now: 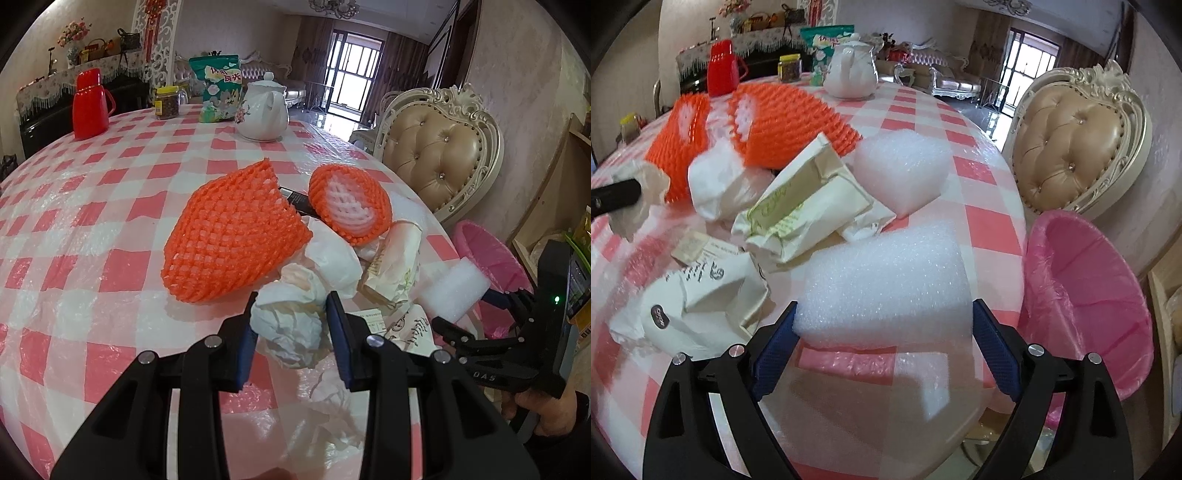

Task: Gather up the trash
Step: 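Carry tissue and foam block over pink wastebasket and open both grippers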

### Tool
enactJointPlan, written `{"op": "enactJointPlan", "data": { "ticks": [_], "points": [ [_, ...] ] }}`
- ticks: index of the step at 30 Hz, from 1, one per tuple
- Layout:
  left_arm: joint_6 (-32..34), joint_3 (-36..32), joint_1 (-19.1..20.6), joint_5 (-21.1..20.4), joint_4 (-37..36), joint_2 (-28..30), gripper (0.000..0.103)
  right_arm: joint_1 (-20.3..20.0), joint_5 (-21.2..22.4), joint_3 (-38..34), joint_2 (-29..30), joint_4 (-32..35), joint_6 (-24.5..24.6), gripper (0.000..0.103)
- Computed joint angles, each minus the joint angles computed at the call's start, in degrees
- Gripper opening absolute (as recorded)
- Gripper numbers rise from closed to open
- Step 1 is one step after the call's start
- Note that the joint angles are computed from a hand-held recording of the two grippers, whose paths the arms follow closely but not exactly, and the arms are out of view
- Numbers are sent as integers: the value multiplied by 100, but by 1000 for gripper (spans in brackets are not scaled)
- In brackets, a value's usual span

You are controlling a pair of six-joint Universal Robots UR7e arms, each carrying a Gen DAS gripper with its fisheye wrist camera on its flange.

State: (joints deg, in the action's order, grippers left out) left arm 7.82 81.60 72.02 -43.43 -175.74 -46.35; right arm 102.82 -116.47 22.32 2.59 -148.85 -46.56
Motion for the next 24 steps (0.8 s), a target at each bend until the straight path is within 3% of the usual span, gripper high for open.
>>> {"op": "enactJointPlan", "data": {
  "ticks": [9,17,24],
  "points": [
    [342,-422,-140,-75,3,241,35,-112,542,346,-421,-335,582,83],
    [735,-1359,-354,-285,317,864,35,-264,640,214,-604,-504,834,83],
    [894,-2451,-494,-716,916,1567,35,-444,556,-238,-594,-502,965,83]
  ]
}}
